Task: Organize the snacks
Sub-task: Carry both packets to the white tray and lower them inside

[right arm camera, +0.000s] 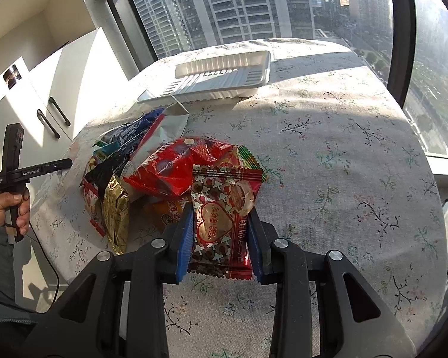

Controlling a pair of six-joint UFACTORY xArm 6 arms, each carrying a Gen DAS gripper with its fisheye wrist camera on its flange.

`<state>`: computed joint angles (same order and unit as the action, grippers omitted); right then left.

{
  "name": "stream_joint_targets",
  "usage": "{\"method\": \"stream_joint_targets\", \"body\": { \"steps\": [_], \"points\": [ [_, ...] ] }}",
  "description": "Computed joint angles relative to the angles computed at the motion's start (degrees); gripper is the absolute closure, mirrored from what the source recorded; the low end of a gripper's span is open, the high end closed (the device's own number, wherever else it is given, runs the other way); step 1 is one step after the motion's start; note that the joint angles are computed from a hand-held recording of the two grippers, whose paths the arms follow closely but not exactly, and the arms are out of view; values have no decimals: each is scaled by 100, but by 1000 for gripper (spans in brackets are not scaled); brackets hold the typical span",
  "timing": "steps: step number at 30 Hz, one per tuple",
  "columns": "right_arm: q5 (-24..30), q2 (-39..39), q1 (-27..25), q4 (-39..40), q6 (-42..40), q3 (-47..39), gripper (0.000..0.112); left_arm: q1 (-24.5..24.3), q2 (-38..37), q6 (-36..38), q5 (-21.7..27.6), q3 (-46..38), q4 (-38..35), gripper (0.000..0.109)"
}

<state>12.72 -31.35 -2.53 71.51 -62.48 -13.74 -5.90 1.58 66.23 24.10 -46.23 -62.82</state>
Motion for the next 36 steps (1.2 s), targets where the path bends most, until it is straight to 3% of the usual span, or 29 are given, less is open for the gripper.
{"method": "stream_joint_targets", "body": {
  "steps": [7,14,19,28,36],
  "points": [
    [522,294,-799,403,-515,-422,82,84,129,-33,88,-393,29,84],
    [805,1461,-1410,196,-573,-1754,82,-85,818,-506,252,-1623,621,84],
    [1003,2511,-1285,-494,79,-3128,82,-467,1629,-1272,409,-2977,1526,84],
    [1158,4568,-690,-2259,1833,-5493,82,-983,3635,-2909,1163,-5696,3290,84],
    [1236,5820,-488,-3824,3193,-6611,82,-1130,4911,-3667,1675,-7316,4094,84]
  ]
}}
